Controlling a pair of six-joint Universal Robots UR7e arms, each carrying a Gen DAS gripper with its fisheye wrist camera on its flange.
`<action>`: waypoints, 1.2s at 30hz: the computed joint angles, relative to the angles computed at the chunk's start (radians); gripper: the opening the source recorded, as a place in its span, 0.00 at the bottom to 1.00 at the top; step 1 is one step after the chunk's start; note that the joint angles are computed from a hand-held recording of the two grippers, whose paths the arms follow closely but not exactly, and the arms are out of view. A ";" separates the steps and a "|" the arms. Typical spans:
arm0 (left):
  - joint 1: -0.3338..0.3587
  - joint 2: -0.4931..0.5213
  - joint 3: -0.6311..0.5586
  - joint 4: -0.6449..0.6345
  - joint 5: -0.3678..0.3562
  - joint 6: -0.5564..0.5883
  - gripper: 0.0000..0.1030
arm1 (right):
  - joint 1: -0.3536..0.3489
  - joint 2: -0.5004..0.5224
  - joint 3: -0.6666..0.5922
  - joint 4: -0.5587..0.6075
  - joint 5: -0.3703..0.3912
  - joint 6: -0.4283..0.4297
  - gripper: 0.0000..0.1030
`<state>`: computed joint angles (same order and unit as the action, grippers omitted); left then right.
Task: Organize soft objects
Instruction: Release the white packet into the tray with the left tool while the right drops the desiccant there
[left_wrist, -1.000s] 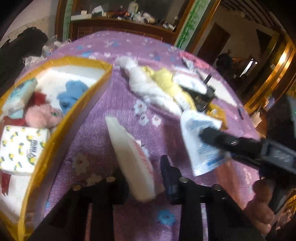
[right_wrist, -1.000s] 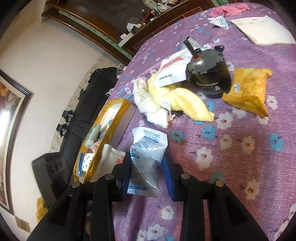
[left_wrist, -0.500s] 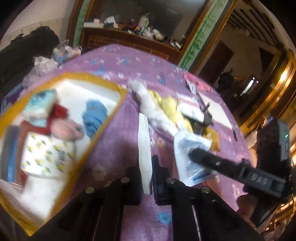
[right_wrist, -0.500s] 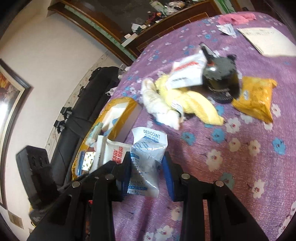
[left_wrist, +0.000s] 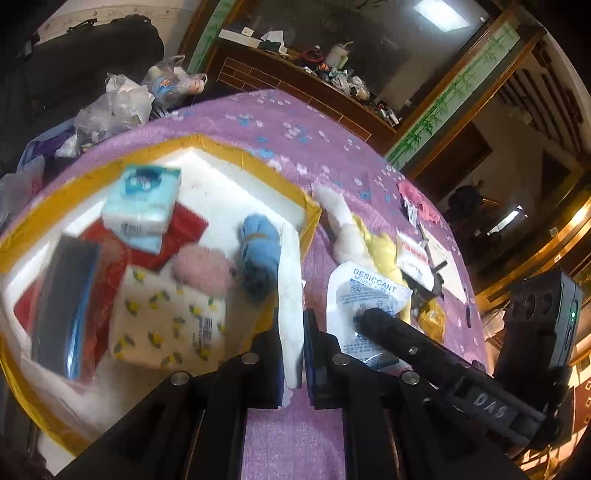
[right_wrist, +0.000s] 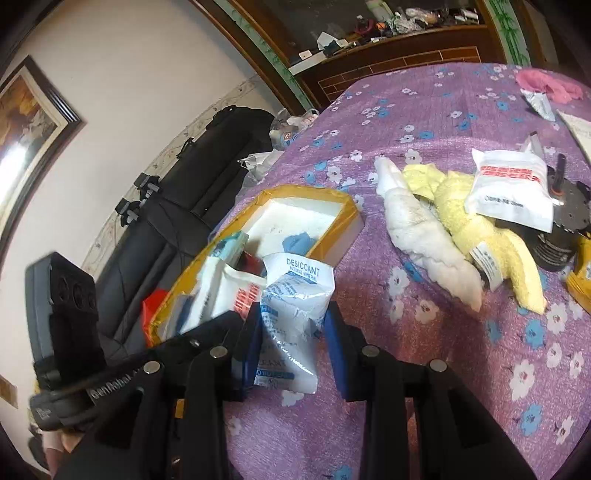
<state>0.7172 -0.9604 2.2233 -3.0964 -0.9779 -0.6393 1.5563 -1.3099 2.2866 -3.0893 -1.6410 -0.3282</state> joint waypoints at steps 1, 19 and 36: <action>0.001 0.005 0.004 0.003 -0.001 -0.002 0.07 | 0.001 0.005 0.009 -0.015 -0.022 -0.008 0.31; 0.010 0.045 -0.013 -0.141 0.210 0.049 0.07 | 0.014 0.140 -0.095 -0.051 0.087 -0.062 0.31; -0.032 0.004 0.107 -0.215 0.217 -0.114 0.78 | -0.050 0.028 0.030 -0.102 0.144 -0.065 0.63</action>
